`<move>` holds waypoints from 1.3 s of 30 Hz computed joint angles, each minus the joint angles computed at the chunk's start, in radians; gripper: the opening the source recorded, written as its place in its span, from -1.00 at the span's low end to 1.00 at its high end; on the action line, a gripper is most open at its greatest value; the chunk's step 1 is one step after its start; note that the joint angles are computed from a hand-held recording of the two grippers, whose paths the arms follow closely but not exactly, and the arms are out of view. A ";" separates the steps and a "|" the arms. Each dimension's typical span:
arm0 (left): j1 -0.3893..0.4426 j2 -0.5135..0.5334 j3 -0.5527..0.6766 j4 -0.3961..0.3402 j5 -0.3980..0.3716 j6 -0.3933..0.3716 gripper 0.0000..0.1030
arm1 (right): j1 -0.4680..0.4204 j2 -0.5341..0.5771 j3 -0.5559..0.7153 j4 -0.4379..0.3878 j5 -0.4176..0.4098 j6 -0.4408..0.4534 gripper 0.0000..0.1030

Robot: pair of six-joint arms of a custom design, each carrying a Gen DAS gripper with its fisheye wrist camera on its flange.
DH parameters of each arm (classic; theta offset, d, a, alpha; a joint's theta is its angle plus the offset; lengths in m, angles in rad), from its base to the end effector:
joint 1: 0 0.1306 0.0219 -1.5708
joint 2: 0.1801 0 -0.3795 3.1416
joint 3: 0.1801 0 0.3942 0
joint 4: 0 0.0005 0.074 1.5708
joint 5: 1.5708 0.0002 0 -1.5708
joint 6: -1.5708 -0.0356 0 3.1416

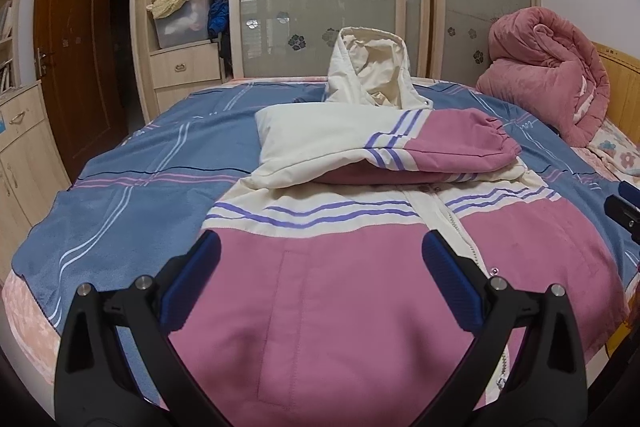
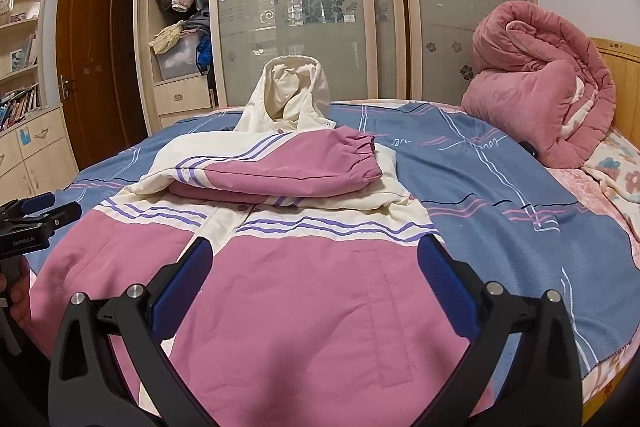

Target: Fold large clothes

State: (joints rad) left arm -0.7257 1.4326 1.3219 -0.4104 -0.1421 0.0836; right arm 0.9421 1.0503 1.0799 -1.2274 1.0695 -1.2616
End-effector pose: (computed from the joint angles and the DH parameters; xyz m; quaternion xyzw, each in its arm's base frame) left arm 0.3952 -0.3445 0.4117 0.2387 0.8303 -0.1403 0.4836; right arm 0.2152 0.2420 0.4151 0.2278 0.8197 -0.0840 0.5188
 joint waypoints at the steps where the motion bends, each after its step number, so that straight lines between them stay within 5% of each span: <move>1: 0.000 0.001 0.002 -0.001 0.005 0.000 0.96 | -0.001 0.000 -0.001 0.004 -0.002 0.003 0.97; 7: -0.006 0.036 0.074 -0.044 0.031 -0.010 0.96 | -0.022 -0.025 -0.014 0.062 -0.013 0.023 0.97; 16: -0.012 0.247 0.456 -0.146 0.075 -0.053 0.96 | -0.116 -0.012 0.070 0.110 -0.049 0.161 0.97; 19: -0.007 0.314 0.504 -0.163 0.029 -0.059 0.96 | -0.224 0.024 0.140 0.161 -0.189 0.319 0.97; 23: 0.027 0.342 0.472 -0.189 0.098 -0.015 0.96 | -0.385 0.105 0.255 0.214 -0.346 0.508 0.72; 28: 0.041 0.340 0.461 -0.131 0.099 -0.039 0.96 | -0.643 0.367 0.535 0.214 -0.605 0.680 0.20; 30: 0.048 0.353 0.474 -0.146 0.104 -0.034 0.96 | -0.710 0.498 0.682 0.168 -0.648 0.717 0.12; 34: 0.070 0.384 0.519 -0.194 0.156 0.007 0.96 | -0.801 0.795 1.058 0.009 -0.649 0.759 0.05; 39: 0.081 0.379 0.513 -0.187 0.183 -0.002 0.96 | -0.866 1.069 1.441 -0.161 -0.592 0.710 0.05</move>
